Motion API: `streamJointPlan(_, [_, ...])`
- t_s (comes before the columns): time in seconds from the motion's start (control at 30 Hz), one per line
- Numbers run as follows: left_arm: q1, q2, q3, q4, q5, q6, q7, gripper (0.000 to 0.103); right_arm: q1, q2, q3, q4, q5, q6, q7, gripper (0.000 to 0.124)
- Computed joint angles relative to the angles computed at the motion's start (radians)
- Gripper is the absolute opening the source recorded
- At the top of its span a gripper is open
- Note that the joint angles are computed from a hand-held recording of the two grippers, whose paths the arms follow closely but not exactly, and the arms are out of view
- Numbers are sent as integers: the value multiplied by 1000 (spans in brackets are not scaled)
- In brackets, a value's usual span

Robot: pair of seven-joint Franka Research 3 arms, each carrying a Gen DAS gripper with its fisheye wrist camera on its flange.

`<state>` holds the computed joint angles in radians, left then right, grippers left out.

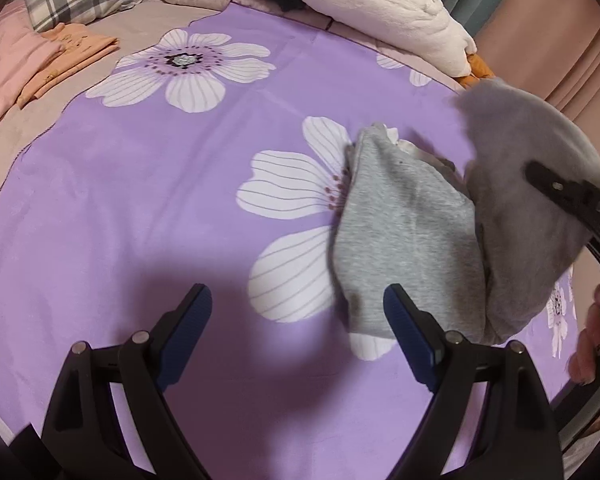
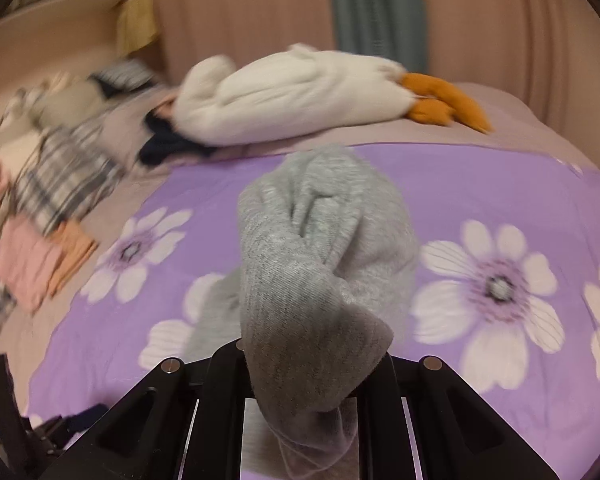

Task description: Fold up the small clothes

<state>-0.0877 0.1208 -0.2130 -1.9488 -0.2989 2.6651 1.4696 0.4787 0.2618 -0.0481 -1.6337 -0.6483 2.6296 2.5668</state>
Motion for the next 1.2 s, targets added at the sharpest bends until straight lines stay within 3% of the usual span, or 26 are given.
streamJointPlan(0.07, [5,-2,3,-3,-4,-5,4,88,-2,59,27,65,60,-41,-86,15])
streamJointPlan(0.23, [13,-4,10,-11,0,-23,5,88,43,179,18,198,139,-163,-195,15])
streamJointPlan(0.43, [17,-9,10,-16,-18,-31,17,88,75,201,-9,210,170,-187,-226,16])
streamJointPlan(0.5, [20,-11,9,-15,-41,-33,32,89,79,187,-14,189,169,-167,-230,18])
streamJointPlan(0.67, [26,-19,6,-4,-104,-44,78,89,30,133,31,109,279,-64,-318,46])
streamJointPlan(0.83, [31,-18,-3,37,-244,-68,184,89,-22,27,72,-54,452,89,-413,49])
streamJointPlan(0.93, [27,-2,-8,79,-284,-91,216,89,-45,-44,87,-156,530,165,-453,61])
streamJointPlan(1.03, [19,14,-19,113,-316,-106,241,89,-36,-108,58,-244,494,202,-377,64])
streamJointPlan(1.2, [-5,94,-35,205,-273,-129,220,88,-57,-174,36,-319,316,158,-164,64])
